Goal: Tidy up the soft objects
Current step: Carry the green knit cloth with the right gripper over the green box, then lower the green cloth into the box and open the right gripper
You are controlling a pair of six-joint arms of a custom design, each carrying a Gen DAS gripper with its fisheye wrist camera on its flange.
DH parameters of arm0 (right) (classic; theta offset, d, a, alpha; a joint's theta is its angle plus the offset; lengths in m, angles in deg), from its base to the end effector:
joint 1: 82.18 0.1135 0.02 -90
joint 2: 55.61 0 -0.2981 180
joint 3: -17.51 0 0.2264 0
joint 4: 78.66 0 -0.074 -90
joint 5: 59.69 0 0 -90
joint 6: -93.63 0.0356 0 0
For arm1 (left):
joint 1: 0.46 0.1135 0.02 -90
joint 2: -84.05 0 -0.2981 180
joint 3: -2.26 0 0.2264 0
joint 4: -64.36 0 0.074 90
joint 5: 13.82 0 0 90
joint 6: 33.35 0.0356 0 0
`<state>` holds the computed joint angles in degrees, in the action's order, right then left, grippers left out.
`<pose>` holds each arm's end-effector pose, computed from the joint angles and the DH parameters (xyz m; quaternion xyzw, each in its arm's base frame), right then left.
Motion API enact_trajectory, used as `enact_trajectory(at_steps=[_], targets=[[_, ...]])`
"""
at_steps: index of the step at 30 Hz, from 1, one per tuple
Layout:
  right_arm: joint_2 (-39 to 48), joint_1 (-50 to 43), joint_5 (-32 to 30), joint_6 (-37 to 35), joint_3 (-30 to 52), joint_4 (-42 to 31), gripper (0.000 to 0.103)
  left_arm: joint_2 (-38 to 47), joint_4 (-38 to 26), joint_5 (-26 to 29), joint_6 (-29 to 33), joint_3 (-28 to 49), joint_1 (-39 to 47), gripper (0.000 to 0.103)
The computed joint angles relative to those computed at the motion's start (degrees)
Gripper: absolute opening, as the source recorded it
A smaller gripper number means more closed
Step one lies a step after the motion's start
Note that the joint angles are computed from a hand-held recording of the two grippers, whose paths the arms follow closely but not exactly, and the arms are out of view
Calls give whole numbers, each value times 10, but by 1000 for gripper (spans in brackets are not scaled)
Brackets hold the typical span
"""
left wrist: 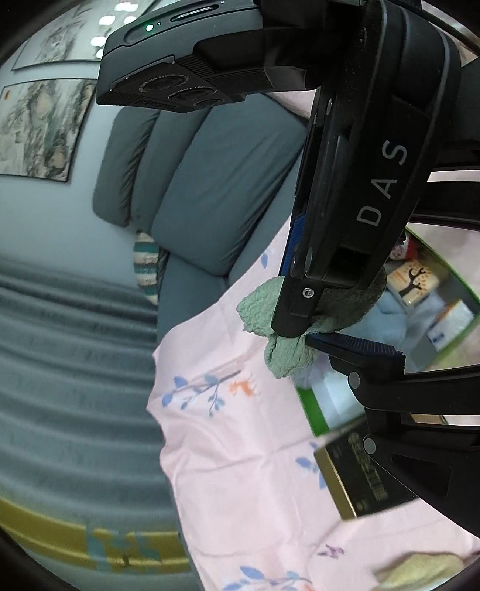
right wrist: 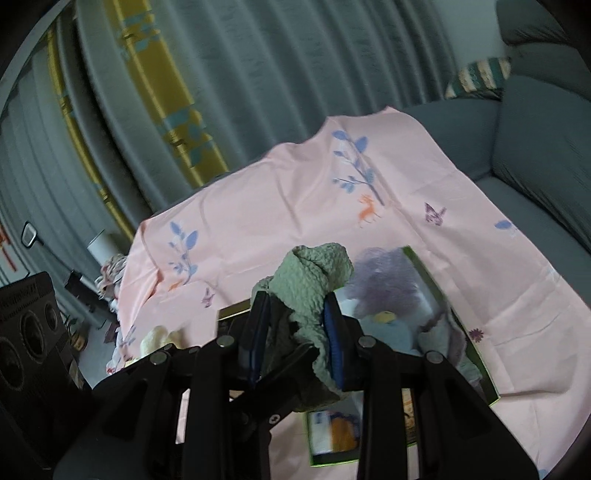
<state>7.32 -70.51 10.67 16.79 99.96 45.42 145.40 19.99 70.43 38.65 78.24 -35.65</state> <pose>0.1780 0.0490 0.3908 -0.0655 0.8804 0.2442 0.4012 0.1583 -0.1072 0.3780 0.1042 0.8579 -0.1856 0.4677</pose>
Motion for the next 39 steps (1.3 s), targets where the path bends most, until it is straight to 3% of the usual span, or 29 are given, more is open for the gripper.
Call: enact_trajectory(at_steps=[7, 19, 24, 33, 36, 38, 39], targets=[[34, -57, -17, -2, -33, 34, 30, 67, 71, 57, 4, -25, 19, 38], [104, -95, -15, 1, -63, 48, 30, 167, 126, 119, -13, -45, 42, 38], [121, -93, 2, 3, -69, 45, 30, 187, 134, 129, -32, -54, 45, 38], [132, -75, 51, 8, -68, 33, 30, 180, 129, 97, -56, -72, 28, 38], [125, -70, 66, 9, -66, 26, 38, 163, 120, 76, -54, -76, 22, 46], [112, -69, 78, 17, -69, 27, 53, 142, 112, 62, -57, -83, 19, 58], [108, -71, 76, 17, -69, 27, 56, 130, 108, 66, -57, -87, 22, 62]])
